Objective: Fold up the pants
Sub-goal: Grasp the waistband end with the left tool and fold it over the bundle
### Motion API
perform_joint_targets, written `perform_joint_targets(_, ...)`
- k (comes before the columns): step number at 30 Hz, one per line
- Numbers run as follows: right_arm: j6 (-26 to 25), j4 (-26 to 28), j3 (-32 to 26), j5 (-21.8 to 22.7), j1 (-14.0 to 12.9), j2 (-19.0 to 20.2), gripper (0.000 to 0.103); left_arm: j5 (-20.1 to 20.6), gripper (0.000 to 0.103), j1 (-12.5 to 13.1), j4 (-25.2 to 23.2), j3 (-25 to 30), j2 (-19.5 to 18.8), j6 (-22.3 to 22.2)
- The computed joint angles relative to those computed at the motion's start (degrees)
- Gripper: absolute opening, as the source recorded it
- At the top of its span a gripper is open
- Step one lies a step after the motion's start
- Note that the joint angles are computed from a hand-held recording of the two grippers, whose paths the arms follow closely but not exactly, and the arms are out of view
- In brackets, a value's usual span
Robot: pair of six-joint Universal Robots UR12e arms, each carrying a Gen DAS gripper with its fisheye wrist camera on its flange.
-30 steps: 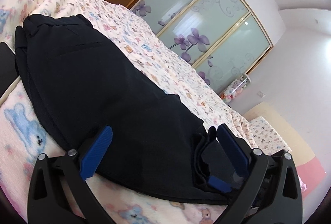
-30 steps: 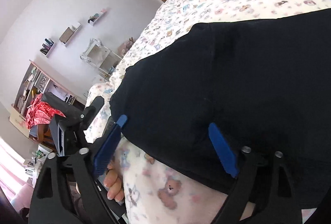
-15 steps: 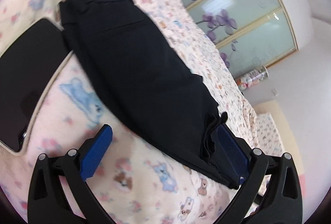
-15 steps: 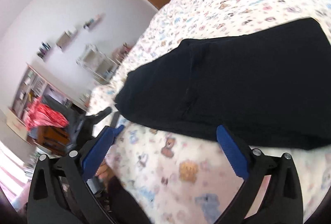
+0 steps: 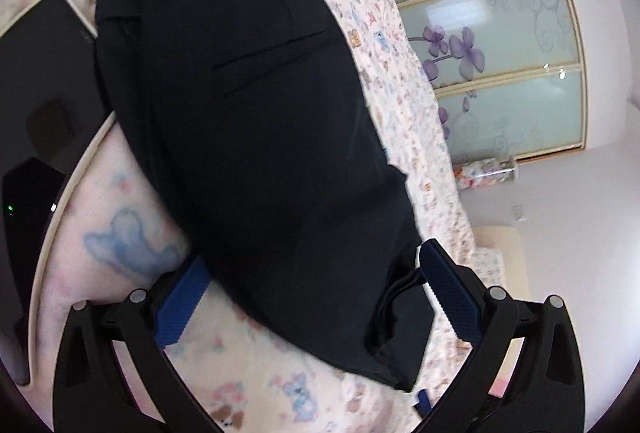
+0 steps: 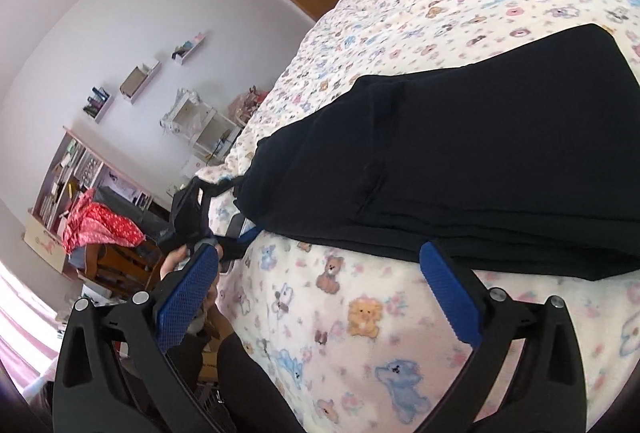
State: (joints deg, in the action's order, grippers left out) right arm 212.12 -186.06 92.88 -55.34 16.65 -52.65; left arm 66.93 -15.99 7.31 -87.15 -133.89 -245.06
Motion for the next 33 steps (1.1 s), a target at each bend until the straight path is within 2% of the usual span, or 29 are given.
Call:
perform_joint_targets(1, -0.07, 0.01, -0.1, 0.33, 0.0, 0.09, 0.102, -0.31, 0.101, 0.01, 0.85, 0.16, 0.02, 0.79)
perform_joint_targets(4, -0.37, -0.24, -0.22, 0.71, 0.04, 0.22, 0.102, 1.1, 0.101, -0.68, 4.48, 0.53, 0.5, 7.51)
perform_joint_targets(6, -0.58, 0.1, -0.28, 0.61, 0.11, 0.24, 0.102, 2.18, 0.101, -0.9, 3.15, 0.87, 0.5, 8.09)
perform_joint_targets(10, -0.59, 0.66, -0.22, 0.78, 0.07, 0.24, 0.102, 3.29, 0.098, -0.44, 0.37, 0.89, -0.13, 2.84)
perform_joint_targets(14, -0.69, 0.98, -0.16, 0.75, -0.03, 0.28, 0.102, 5.12, 0.095, -0.15, 1.08, 1.24, -0.65, -0.33)
perform_joint_targets(16, -0.13, 0.92, -0.24, 0.97, -0.09, 0.4, 0.102, 5.57, 0.09, 0.15, 0.39, 1.8, -1.02, -2.9)
perform_joint_targets(20, -1.15, 0.72, -0.18, 0.64, 0.05, 0.33, 0.102, 6.91, 0.084, 0.25, -1.62, 2.98, -1.39, -4.17)
perform_joint_targets(22, -2.35, 1.14, -0.23, -0.62, 0.37, 0.17, 0.102, 8.22, 0.077, 0.12, -3.2, 3.4, -1.31, -4.66)
perform_joint_targets(25, -3.58, 1.63, -0.36, -1.41, 0.62, 0.02, 0.102, 9.82, 0.076, 0.36, -4.9, 3.91, -1.21, -7.86)
perform_joint_targets(27, -4.15, 1.71, -0.32, -2.05, 0.73, -0.09, 0.102, 11.09, 0.075, 0.28, -7.92, 4.54, -0.82, -8.15)
perform_joint_targets(29, -3.86, 1.23, -0.07, -2.72, 0.63, -0.22, 0.102, 13.03, 0.067, -0.19, -14.32, 6.35, -0.35, -4.77)
perform_joint_targets(31, -2.1, -0.21, 0.42, -3.42, 0.29, -0.35, 0.102, 17.07, 0.037, -1.05, -20.62, 8.16, 0.24, -0.23)
perform_joint_targets(33, -0.42, -2.18, 1.01, -4.04, -0.09, -0.51, 0.102, 20.31, 0.025, -1.8, -22.62, 9.27, 0.47, 3.9)
